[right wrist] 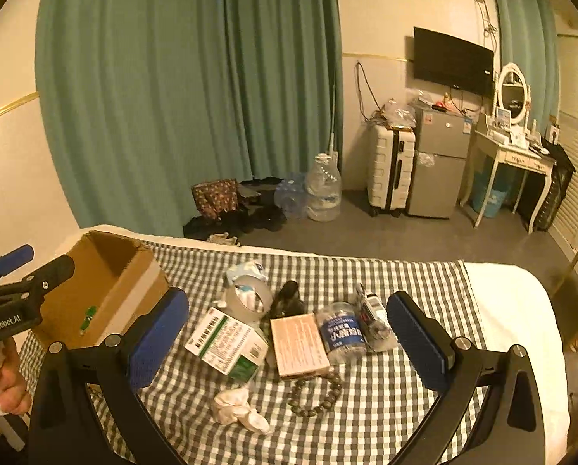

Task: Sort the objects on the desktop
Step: 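Move both grippers back toward the items on the bed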

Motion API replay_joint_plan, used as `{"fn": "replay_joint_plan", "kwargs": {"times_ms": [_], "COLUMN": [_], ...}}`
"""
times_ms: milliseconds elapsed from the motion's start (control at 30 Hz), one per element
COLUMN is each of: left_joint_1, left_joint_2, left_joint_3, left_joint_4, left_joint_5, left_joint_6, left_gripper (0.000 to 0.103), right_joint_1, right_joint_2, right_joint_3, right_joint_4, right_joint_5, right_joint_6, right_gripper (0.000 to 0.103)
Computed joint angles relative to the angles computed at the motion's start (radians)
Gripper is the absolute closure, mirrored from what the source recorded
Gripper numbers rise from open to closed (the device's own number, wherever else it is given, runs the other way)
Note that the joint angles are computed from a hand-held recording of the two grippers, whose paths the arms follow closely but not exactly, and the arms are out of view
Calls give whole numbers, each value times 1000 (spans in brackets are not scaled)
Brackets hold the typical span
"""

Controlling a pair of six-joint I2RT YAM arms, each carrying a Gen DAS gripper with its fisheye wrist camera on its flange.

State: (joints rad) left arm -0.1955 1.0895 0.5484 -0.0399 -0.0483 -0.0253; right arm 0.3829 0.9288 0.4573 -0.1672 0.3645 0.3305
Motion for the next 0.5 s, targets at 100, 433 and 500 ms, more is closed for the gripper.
{"fn": "replay_joint_plan", "kwargs": {"times_ms": [100, 433, 500], "left_joint_1": [-39, -110, -119], "left_joint_2": [48, 218, 256], "left_joint_3": [-1, -35, -39], "left_joint_4": [34, 197, 231], "left_joint_5": [-20, -37, -32], "left_joint_6": [-16, 6, 11], "left_gripper": [0, 0, 0], "right_joint_1": [-56, -190, -210], "right_joint_2": [-6, 92, 124], "right_joint_3": [-20, -95, -110], "right_joint_4": [14, 153, 192], "right_joint_5": [-52, -172, -193], "right_joint_6": [-19, -65, -73], "right_gripper": [0, 0, 0]}}
